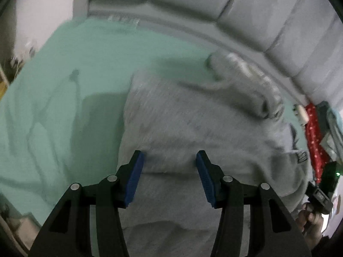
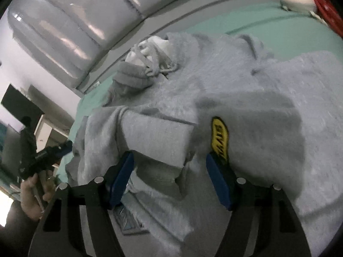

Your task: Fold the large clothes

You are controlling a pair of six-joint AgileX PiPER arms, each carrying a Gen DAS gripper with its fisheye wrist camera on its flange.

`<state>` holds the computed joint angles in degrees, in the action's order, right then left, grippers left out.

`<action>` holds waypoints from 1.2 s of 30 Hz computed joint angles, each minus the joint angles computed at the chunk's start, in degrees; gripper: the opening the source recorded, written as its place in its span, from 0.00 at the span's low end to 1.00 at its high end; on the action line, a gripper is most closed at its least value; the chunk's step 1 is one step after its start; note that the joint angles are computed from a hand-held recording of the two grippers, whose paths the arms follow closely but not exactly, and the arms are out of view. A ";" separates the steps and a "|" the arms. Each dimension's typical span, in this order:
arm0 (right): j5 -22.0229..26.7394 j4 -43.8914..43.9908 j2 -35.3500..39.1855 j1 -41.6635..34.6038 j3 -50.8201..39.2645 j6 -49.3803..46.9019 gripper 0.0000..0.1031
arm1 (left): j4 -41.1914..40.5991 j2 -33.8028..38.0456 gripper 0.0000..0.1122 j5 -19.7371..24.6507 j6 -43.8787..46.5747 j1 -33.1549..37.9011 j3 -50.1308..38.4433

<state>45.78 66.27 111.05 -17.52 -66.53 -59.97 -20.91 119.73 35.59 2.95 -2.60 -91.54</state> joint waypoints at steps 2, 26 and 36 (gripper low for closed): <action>-1.57 -3.81 -0.39 1.85 -0.73 2.11 0.21 | -1.23 0.15 0.48 -0.15 -0.16 0.64 0.79; -2.29 -26.74 -17.98 -10.98 6.83 24.36 0.08 | 14.01 -2.17 0.48 -0.54 -6.68 -4.15 5.11; -5.45 -24.34 -20.61 -7.49 9.64 17.80 0.28 | 10.18 -8.94 0.48 -8.61 -5.11 -3.49 10.85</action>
